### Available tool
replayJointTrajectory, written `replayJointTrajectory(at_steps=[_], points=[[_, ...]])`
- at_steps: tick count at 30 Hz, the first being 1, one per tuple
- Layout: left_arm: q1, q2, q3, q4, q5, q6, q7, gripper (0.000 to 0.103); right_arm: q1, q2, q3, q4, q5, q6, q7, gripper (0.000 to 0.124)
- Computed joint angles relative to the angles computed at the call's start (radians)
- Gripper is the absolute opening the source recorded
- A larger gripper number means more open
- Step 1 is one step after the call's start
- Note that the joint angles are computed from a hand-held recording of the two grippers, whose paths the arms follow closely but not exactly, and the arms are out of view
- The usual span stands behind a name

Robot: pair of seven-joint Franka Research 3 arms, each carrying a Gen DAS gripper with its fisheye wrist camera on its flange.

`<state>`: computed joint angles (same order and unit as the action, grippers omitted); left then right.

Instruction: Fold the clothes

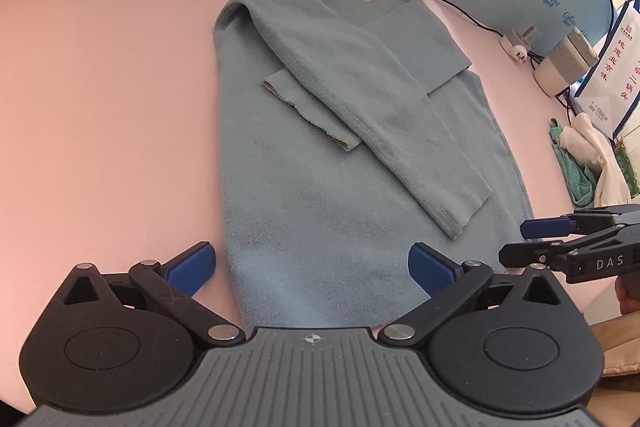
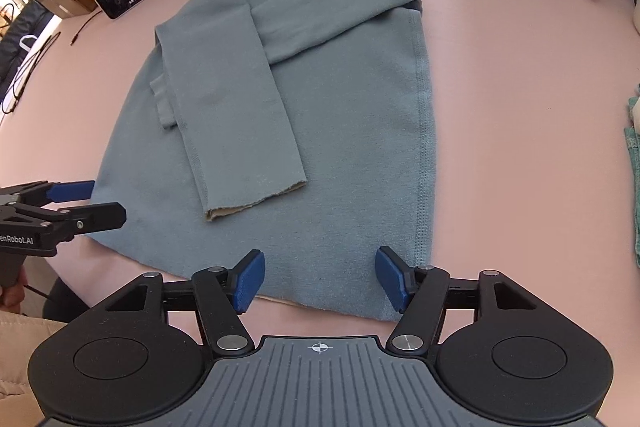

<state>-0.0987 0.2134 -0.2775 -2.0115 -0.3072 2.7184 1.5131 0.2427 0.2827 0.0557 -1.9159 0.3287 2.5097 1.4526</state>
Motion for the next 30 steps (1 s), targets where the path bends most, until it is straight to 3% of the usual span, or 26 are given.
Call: replayJointTrajectory(at_steps=[6,12,30], points=[[0.017,0.004,-0.013,0.002,-0.056,-0.001,0.042,0.103,0.006,0.013,0.003,0.017,-0.009,-0.016,-0.004,0.087],[0.012,0.015,-0.003,0.027,-0.031,-0.043,0.047,0.103,0.009,0.040,0.007,0.054,-0.006,-0.047,-0.013,0.102],[0.028,0.011,-0.013,0.014,-0.104,-0.020,0.079,0.103,-0.003,0.045,0.013,0.054,0.049,-0.037,-0.026,0.103]])
